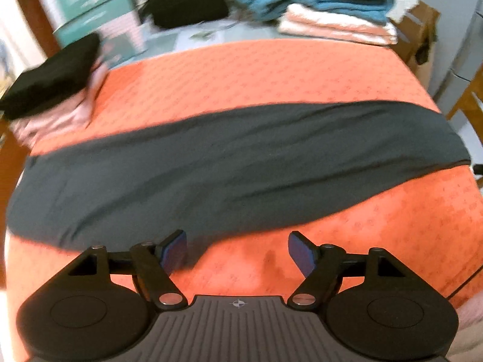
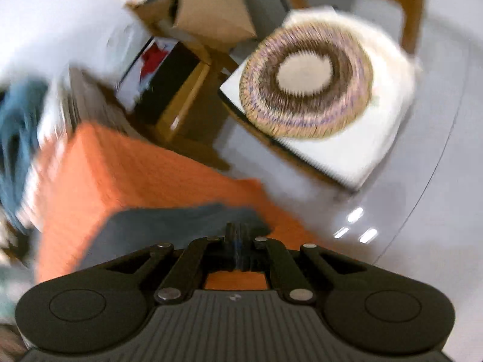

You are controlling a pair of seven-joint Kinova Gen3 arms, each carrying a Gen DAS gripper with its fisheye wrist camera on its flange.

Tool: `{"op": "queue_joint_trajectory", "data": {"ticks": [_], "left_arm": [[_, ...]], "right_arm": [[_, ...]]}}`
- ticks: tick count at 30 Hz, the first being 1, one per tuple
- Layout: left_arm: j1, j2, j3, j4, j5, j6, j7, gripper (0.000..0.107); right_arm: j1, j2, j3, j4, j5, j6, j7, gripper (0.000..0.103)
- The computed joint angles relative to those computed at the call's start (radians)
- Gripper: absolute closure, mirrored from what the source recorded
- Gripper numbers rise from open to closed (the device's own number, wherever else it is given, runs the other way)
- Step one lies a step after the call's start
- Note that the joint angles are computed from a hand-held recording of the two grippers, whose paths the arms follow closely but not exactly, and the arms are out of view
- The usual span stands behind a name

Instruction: Fold clothes

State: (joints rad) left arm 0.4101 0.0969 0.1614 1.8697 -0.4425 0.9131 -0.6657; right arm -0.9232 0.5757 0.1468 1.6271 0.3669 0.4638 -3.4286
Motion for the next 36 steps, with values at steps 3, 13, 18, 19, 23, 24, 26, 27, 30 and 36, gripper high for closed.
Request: {"op": "queue_joint_trajectory", "data": {"ticks": [3, 13, 18, 19, 23, 24, 26, 27, 30, 36], "left_arm": [[0.007, -0.019, -0.001, 0.039, -0.014, 0.024, 0.081, 0.031], [0.021, -0.027, 0.022, 0.155, -0.169, -0.008, 0.388, 0.038], [0.042, 0.008, 0.009, 0.169, -0.267, -0.039, 0.503, 0.039], [0.045, 0.014, 0.005, 0.17, -0.284, -0.045, 0.514, 0.039], [0.06, 0.036, -0.009, 0.175, -0.33, -0.052, 0.54, 0.041], [0.06, 0.031, -0.013, 0.185, -0.339, -0.064, 0.546, 0.044], [0.051, 0.007, -0.018, 0.209, -0.343, -0.101, 0.542, 0.071], [0.041, -0.008, -0.019, 0.223, -0.341, -0.125, 0.536, 0.074], [0.002, -0.057, -0.021, 0.257, -0.326, -0.191, 0.518, 0.084], [-0.09, -0.116, -0.015, 0.281, -0.227, -0.282, 0.421, 0.087]], "right_arm": [[-0.024, 0.013, -0.022, -0.083, 0.082, 0.122, 0.122, 0.097], [0.064, 0.078, -0.265, -0.36, 0.235, 0.223, 0.529, 0.072], [0.13, 0.215, -0.464, -0.592, 0.265, 0.3, 0.732, 0.044], [0.116, 0.241, -0.466, -0.638, 0.26, 0.322, 0.773, 0.042], [0.013, 0.329, -0.327, -0.824, 0.122, 0.423, 0.929, 0.033], [-0.004, 0.349, -0.296, -0.87, 0.081, 0.462, 0.953, 0.033], [-0.034, 0.376, -0.238, -0.936, 0.024, 0.523, 0.978, 0.032], [-0.04, 0.378, -0.225, -0.941, 0.013, 0.532, 0.983, 0.032], [-0.06, 0.382, -0.18, -0.958, -0.032, 0.535, 1.019, 0.032], [-0.066, 0.354, -0.231, -0.946, -0.075, 0.445, 1.116, 0.032]]}}
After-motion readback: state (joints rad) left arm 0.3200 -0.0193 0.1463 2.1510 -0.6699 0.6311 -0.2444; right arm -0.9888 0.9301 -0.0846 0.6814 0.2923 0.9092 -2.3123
